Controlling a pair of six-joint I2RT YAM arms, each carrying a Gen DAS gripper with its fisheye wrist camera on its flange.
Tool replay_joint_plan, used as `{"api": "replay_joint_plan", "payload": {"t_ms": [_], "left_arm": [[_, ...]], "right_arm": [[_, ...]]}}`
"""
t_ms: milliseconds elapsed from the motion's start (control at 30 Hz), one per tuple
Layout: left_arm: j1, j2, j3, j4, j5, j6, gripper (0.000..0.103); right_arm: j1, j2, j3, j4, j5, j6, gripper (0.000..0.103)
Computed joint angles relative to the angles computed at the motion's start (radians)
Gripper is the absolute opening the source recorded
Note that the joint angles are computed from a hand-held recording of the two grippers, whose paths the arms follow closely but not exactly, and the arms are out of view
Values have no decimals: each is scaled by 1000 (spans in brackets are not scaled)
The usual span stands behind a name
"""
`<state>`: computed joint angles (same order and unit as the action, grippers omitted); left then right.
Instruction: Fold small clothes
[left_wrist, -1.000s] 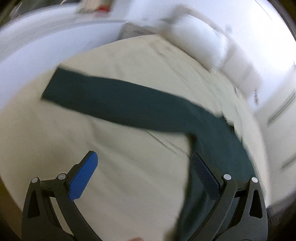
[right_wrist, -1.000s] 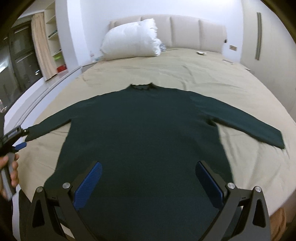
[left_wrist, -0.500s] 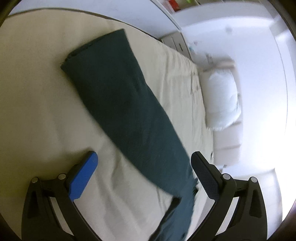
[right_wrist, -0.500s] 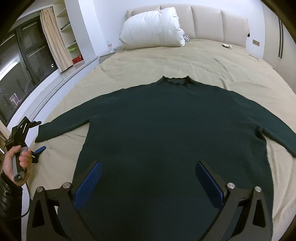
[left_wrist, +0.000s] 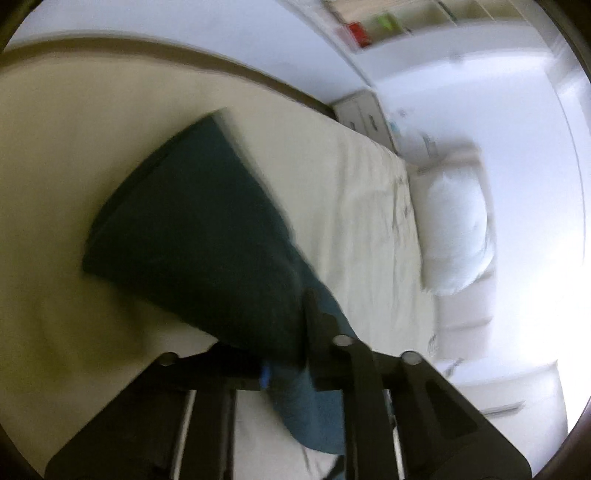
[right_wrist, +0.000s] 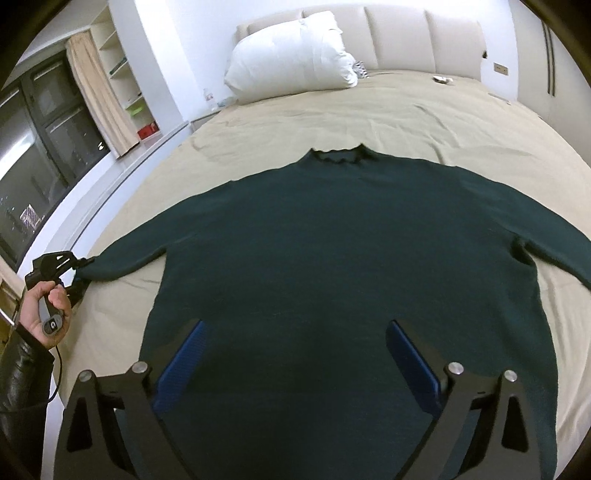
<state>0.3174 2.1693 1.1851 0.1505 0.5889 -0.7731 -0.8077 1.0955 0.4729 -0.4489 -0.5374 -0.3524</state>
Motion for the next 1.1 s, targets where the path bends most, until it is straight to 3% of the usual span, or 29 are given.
{"api": "replay_joint_plan", "payload": {"t_ms": [167,333,433,567,667,900,967,1033,1100], "left_arm": [[-210,-125,50,-83,-147,188,6],[-553,-166,164,-164,-345,410,6],[-764,-98,258,-200,-469,508,6],[-929,104,443,-274,-532,538,6],[-973,269,608,-431,-505,568,7],[-935,220,534,-440,-364,554,15],[-927,181,498,-420,-341,554,22],[-884,133,415,-356,-273,548,35],[-882,84,325,-266,-273,533,52]], "right_arm": [[-145,107,37,9,-66,-72,96],[-278,240,103,13,-119,-136,95],[-340,326,155,25,-139,-149,95],[-391,440,229,49,-145,-140,95],[-391,510,277,62,-142,-118,95],[-251,645,383,72,-169,-8,96],[-190,683,427,50,-188,31,96],[-110,730,487,18,-231,65,95],[-44,765,532,18,-250,115,96]]}}
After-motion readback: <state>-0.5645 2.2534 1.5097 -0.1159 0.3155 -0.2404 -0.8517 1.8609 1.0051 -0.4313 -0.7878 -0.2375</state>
